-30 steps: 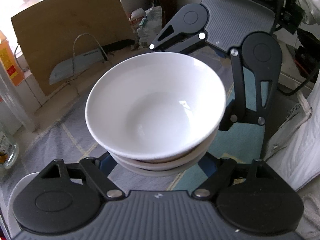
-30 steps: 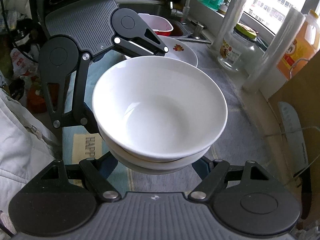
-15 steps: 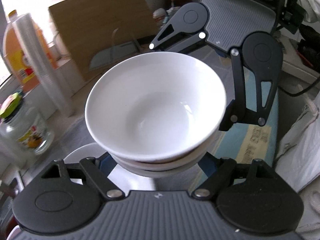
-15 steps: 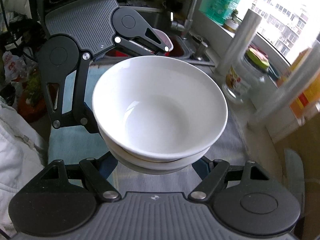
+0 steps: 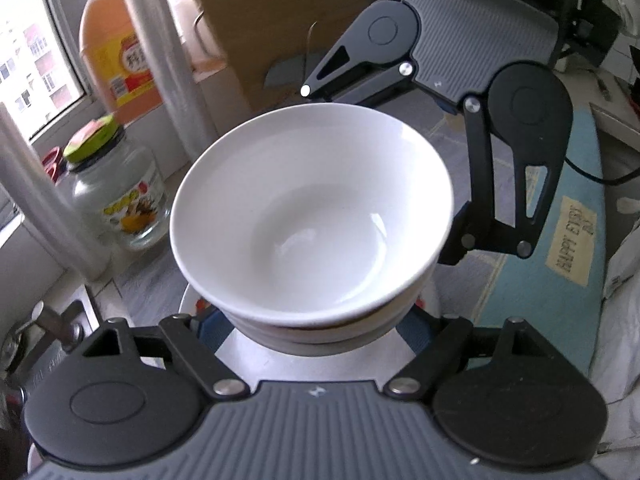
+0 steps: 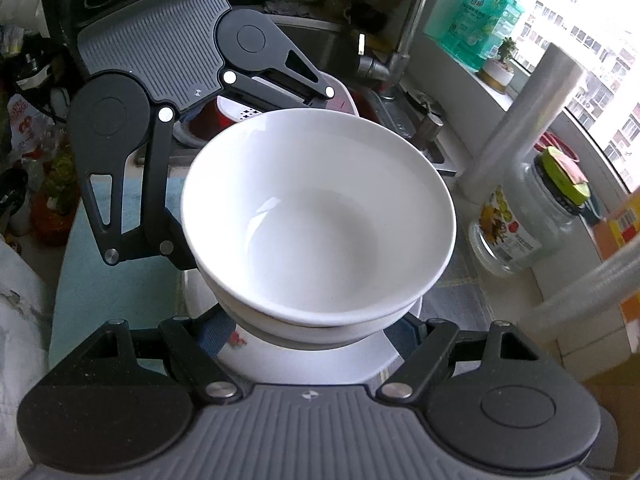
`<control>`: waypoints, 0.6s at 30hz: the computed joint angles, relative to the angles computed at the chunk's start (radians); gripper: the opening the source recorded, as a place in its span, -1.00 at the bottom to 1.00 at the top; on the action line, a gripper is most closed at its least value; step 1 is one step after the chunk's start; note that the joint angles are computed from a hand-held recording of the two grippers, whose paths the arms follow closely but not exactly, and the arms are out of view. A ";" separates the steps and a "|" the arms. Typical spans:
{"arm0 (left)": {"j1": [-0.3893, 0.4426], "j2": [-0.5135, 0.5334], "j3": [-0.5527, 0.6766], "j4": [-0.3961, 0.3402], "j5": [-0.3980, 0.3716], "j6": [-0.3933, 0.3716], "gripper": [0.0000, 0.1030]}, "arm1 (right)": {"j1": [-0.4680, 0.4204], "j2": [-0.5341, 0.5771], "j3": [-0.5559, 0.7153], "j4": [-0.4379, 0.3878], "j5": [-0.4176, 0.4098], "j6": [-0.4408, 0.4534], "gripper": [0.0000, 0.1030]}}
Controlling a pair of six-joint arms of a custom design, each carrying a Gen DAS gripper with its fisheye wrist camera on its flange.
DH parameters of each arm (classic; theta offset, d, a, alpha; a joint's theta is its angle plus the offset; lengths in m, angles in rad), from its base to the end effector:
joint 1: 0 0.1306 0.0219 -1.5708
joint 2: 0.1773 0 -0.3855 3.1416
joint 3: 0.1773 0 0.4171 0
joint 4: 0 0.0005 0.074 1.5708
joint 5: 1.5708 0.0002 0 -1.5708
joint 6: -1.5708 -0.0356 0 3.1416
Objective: Organize plates and bowls
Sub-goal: 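Lift and carry the bowl stack with both grippers over the fruit-print plates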
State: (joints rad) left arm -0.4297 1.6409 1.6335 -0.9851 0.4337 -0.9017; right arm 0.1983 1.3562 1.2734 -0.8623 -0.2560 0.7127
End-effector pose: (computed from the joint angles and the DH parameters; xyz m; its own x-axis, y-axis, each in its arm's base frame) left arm 0.5311 -0.2604 0.4121 -0.0119 0.7884 -0.6151 0.9611 0.1787 0.2105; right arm 0.4753 0.1042 0.3933 -0.3816 -0.7219 -0.5773 -0.7738 0.5911 -0.2277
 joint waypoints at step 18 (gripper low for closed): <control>0.019 0.072 0.061 -0.061 0.014 -0.013 0.65 | 0.007 0.072 0.050 -0.043 -0.003 -0.040 0.61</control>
State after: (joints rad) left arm -0.4106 1.7128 1.6944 -1.0457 0.4476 -0.9152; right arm 0.2051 1.4285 1.3237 -0.9058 -0.2588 0.6732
